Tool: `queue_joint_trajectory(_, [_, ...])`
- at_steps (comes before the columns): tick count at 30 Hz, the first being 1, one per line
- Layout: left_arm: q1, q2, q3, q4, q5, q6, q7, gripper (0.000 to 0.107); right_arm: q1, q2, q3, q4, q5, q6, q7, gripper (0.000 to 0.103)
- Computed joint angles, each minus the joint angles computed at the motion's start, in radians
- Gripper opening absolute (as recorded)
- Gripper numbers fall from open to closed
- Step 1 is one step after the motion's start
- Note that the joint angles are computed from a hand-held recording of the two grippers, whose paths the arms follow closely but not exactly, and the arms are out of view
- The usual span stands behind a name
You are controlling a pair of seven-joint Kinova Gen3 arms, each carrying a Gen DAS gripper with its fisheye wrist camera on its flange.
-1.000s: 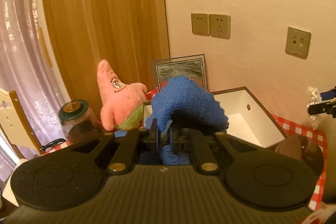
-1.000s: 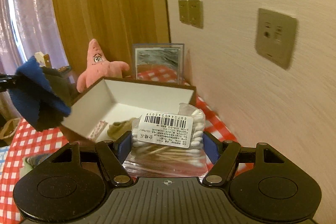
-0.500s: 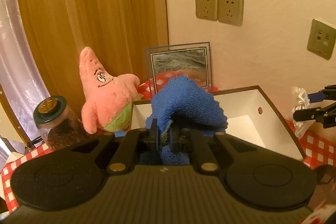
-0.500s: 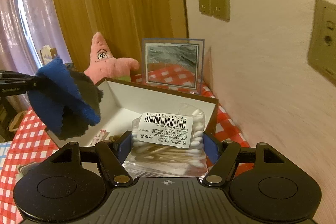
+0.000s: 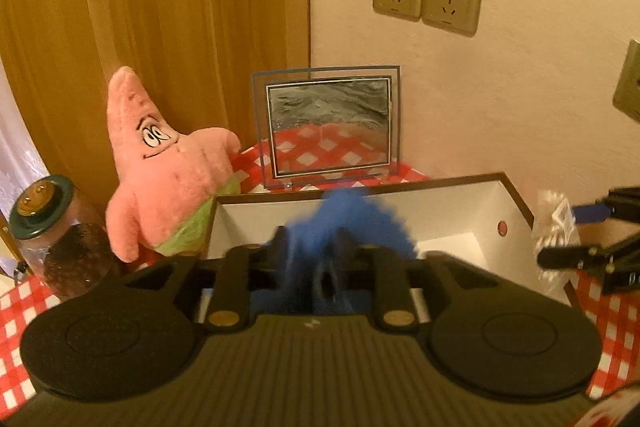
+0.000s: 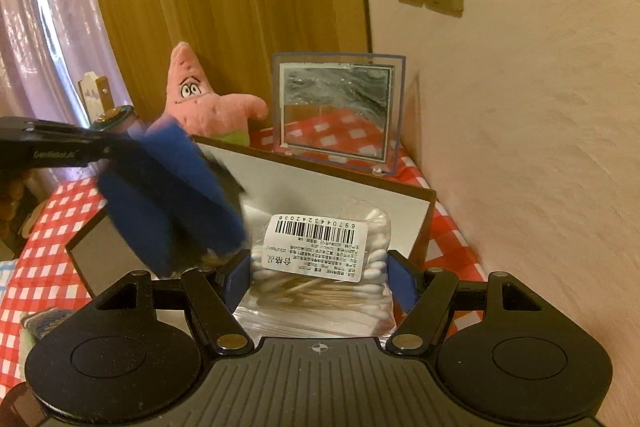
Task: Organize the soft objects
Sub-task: 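Open the left gripper to drop the blue towel while the right gripper releases the swab bag in the box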
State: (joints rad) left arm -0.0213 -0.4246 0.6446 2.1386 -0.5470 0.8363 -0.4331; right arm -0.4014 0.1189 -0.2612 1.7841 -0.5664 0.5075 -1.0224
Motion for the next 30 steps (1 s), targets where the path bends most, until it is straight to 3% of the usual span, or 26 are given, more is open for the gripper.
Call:
queue_joint_trajectory(10, [0.042, 0.031, -0.040, -0.005, 0.011, 0.015, -0.015, 0.038, 0.015, 0.033, -0.020, -0.014, -0.051, -0.008, 0.036, 0.071])
queue_joint_trajectory(13, [0.061, 0.013, -0.050, 0.004, 0.029, 0.034, -0.010, 0.039, 0.009, 0.030, -0.028, 0.003, -0.069, -0.064, 0.022, 0.080])
queue_joint_trajectory(16, [0.076, -0.009, -0.062, 0.008, 0.060, 0.053, -0.015, 0.042, 0.022, 0.025, -0.047, 0.013, -0.115, -0.096, 0.041, 0.090])
queue_joint_trajectory(23, [0.092, -0.082, -0.053, 0.007, 0.141, 0.114, -0.050, 0.043, 0.027, -0.019, -0.036, 0.039, -0.144, -0.087, 0.051, 0.090])
queue_joint_trajectory(30, [0.073, -0.208, -0.034, -0.008, 0.250, 0.200, -0.111, 0.044, 0.016, -0.117, 0.030, 0.127, -0.183, -0.072, 0.028, 0.090])
